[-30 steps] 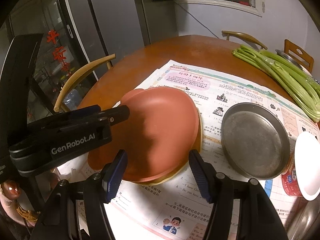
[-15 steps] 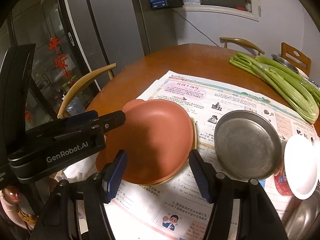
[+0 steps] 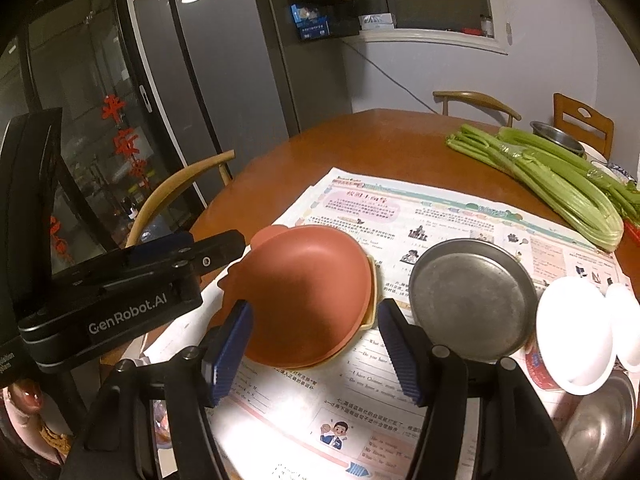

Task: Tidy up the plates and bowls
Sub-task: 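Move the left gripper away from the stack toward the steel plate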

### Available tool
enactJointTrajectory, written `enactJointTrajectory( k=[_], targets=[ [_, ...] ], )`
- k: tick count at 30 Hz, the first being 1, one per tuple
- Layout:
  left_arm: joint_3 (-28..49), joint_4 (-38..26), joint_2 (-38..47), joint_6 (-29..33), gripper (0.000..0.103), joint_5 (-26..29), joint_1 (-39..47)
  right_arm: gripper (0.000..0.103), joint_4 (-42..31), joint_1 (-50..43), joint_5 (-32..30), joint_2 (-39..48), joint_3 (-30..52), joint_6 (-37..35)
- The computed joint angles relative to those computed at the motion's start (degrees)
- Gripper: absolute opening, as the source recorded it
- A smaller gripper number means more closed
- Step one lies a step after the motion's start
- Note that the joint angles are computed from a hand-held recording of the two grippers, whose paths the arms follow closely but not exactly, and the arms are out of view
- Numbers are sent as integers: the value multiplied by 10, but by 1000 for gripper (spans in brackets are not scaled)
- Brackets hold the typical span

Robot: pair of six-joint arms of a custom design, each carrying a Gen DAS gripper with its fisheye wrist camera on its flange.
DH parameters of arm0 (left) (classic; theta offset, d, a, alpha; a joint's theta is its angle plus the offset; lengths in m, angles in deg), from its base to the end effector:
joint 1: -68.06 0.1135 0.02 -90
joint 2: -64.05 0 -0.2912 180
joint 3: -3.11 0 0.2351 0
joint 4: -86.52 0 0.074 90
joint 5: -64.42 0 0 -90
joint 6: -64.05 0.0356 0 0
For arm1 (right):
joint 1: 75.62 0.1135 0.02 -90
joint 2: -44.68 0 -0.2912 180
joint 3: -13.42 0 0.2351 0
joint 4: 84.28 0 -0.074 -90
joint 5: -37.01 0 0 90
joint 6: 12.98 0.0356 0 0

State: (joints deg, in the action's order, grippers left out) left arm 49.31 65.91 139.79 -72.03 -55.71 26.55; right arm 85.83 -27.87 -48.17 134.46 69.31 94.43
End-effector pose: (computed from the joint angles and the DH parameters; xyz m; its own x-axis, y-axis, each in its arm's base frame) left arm 0.1766 -0.1324 0.1994 -0.6382 -0.2671 -0.7221 -0.1836 0.9636 -0.1942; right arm 0.1993 0.2149 0.1979 -0.6524 -0.2748 -0.7063 -0.5257 0.8354 0.1606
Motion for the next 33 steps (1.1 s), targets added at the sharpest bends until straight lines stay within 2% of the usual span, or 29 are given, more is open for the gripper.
enactJointTrajectory(
  k=[9,20,28,33],
  targets=[
    [45,-41,12,-11,61,-28,-47,64,-9,-29,-10,-67,-38,5],
    [120,-71,73,-14,61,-44,-98,64,-36,-101,-41,-171,-97,5],
    [178,-91,129,-12,61,-46,-129,64,-65,-175,-83,-246,-136,2],
    [205,-101,160,-14,61,-41,-139,64,-62,-218,-114,-256,-159,3]
  ],
)
